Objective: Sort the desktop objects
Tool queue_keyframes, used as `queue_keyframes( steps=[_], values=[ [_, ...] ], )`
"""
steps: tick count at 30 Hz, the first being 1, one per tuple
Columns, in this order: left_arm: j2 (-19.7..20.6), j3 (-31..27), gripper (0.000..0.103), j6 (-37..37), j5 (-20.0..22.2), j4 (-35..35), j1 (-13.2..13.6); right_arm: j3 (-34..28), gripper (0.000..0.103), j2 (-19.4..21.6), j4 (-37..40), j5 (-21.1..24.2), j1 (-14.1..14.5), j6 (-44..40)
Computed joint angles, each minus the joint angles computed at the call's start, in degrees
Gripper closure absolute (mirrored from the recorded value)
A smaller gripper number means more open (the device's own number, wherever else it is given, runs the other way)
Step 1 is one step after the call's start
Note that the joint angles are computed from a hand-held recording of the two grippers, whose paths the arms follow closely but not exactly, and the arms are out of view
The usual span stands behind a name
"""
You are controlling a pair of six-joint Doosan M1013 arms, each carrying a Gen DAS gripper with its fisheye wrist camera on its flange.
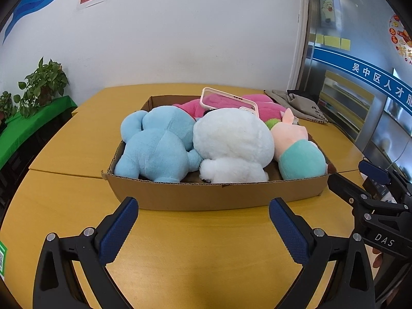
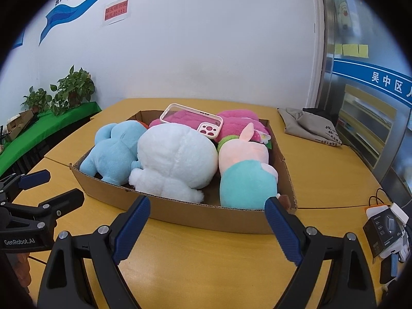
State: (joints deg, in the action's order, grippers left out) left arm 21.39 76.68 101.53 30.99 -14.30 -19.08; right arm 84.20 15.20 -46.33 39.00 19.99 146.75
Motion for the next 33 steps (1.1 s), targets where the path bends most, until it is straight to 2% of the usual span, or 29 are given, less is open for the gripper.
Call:
queue_keyframes(
  steps=[12,33],
  values=[
    [-0.09,0.41,0.000,2.85,0.61,-2.89,-0.11,0.42,0.013,-0.16,0.98,0.51,0.08,-0.55],
    [0.23,0.02,0.000,1.88,2.09,-1.17,-0.48,0.90,0.013,-0.17,1.91,0.26,-0.52,-0.19]
  ],
)
